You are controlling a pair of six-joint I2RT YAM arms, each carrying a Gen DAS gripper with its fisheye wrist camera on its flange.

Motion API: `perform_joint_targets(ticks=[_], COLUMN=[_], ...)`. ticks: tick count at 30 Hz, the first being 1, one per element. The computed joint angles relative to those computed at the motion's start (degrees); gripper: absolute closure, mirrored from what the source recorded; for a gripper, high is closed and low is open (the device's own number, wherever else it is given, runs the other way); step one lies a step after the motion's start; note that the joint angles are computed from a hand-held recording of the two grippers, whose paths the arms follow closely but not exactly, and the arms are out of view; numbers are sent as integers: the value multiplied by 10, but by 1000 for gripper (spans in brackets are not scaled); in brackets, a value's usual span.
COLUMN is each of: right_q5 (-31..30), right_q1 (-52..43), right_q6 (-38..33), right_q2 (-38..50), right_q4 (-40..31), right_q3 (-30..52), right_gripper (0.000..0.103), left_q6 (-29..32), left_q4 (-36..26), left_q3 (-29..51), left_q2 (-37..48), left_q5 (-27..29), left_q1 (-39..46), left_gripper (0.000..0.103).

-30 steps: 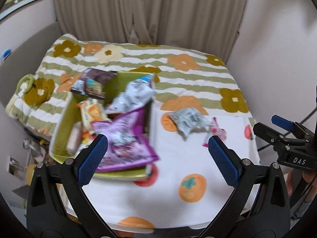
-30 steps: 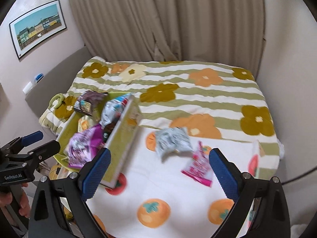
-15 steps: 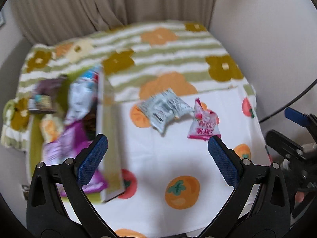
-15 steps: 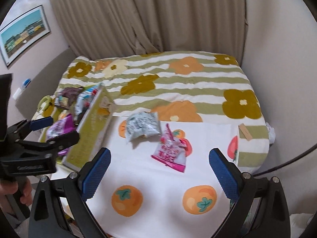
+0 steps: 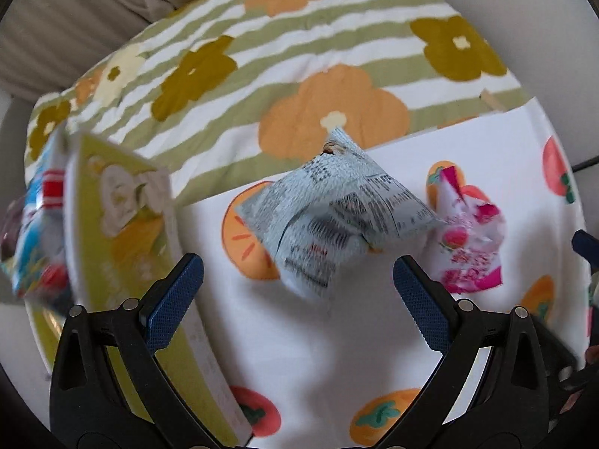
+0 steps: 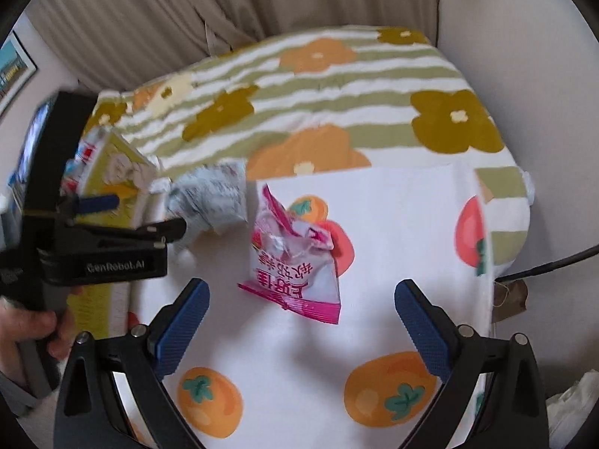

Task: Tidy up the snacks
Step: 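Grasp the pale grey MPM bag with left tool while right tool grasps pink bag, then carry the grey bag and pink bag over the box with both tools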

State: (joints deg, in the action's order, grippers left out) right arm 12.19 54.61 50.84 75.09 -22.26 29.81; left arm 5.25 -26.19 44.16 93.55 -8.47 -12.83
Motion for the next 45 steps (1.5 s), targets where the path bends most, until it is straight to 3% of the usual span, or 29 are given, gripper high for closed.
perform_joint_targets(ticks=[7,14,22,28,31,33,38,41,45], right_q5=[-39,-50,-44,-35,-25,-17,21,24,31], right_q1=[-42,-61,-57,-51,-44,-38,-14,-9,-1], right_q6=[-46,-62,-50,-37,-28,-24,-34,-34,-24], right_q2=[112,184,223,242,254,271,279,253,198], right_q4=[105,153,194,216,229,244,242,246,229], right_q3=[-5,13,18,20,22,27,34,15,-13], right_gripper=[4,4,4,4,4,9,42,52,56], left_q6=[26,28,17,8,2,-4,-16,-29,-47], left_q4=[40,66,100,119,124,130,132,130,110], left_q3=[46,66,46,16,4,-7,-36,-59,-93], left_q2=[115,164,157,139,128,120,86,51,-26], left_q5=[-22,0,23,7,13,12,23,25,39], left_q1=[-26,-24,-18,-23,-15,-10,1,2,2], left_gripper=[2,3,18,34,35,36,39,40,40])
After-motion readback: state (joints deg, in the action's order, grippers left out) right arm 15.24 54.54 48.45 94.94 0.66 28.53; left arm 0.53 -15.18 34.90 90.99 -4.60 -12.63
